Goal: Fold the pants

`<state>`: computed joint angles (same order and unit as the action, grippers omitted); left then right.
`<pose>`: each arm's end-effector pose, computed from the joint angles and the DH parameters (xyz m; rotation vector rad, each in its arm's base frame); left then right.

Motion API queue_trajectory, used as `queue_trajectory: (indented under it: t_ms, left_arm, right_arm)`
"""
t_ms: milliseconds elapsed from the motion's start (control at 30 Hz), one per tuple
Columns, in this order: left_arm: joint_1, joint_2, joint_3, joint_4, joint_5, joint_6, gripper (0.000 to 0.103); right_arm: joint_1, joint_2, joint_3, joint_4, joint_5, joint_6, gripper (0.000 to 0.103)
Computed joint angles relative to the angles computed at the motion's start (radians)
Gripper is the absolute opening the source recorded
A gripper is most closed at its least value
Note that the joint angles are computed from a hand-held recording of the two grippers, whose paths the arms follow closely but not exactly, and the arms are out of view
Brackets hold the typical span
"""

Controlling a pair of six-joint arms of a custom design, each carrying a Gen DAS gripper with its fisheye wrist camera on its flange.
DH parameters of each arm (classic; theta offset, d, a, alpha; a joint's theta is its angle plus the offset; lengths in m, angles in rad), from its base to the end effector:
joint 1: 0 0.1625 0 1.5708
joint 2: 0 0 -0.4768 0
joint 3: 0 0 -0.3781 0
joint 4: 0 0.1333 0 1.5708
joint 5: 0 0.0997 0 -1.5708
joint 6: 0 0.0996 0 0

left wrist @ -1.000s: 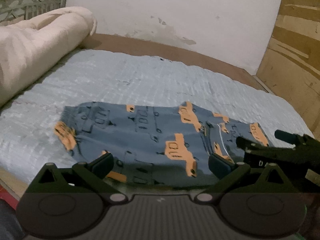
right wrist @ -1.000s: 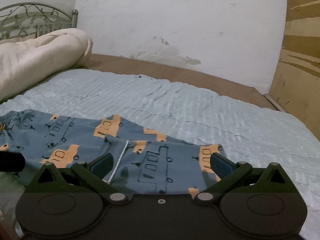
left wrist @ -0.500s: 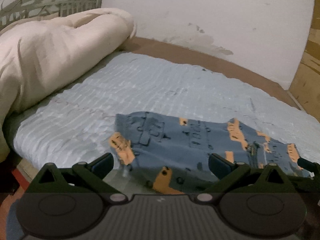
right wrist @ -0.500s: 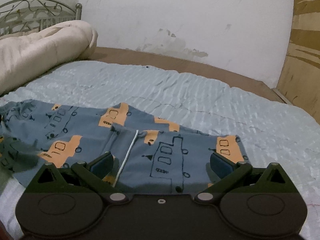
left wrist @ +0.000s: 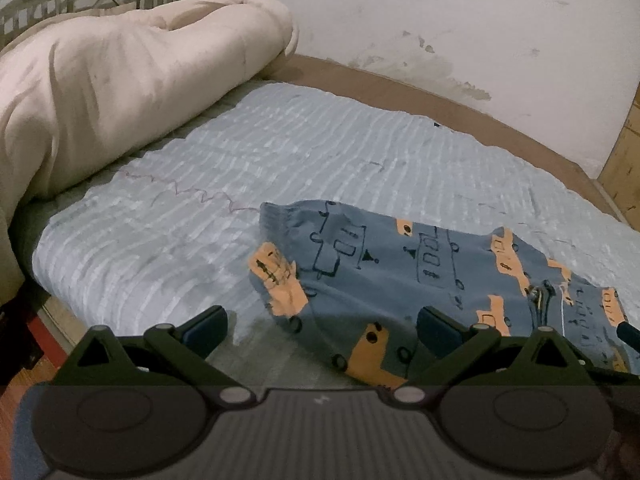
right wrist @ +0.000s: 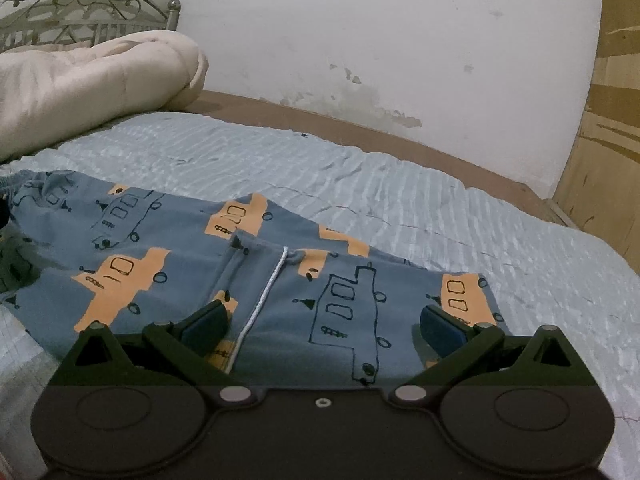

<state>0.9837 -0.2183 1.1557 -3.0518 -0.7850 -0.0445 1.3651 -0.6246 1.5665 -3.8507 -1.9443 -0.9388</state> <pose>-0.2796 -0.7881 -0.0477 0.3751 2.3804 -0.9423 -0.0526 -0.7270 0.2112 0.4168 -1.8792 1.0706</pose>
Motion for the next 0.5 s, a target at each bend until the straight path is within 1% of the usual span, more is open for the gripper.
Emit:
queue_trajectory:
  t_ms: [200, 367, 433, 500]
  left_arm:
    - [0.003, 0.006, -0.004, 0.01, 0.001, 0.001, 0.102]
    - [0.004, 0.009, -0.008, 0.012, 0.003, 0.004, 0.102]
    - [0.004, 0.009, -0.009, 0.012, 0.003, 0.005, 0.102]
    - [0.004, 0.009, -0.009, 0.013, 0.003, 0.004, 0.102]
  right_arm:
    - [-0.004, -0.003, 0.009, -0.013, 0.02, 0.004, 0.102]
    - [-0.007, -0.013, 0.032, -0.035, 0.07, -0.013, 0.102]
    - [-0.008, -0.018, 0.038, -0.027, 0.086, -0.004, 0.102]
    - [-0.011, -0.027, 0.053, -0.021, 0.12, 0.005, 0.102]
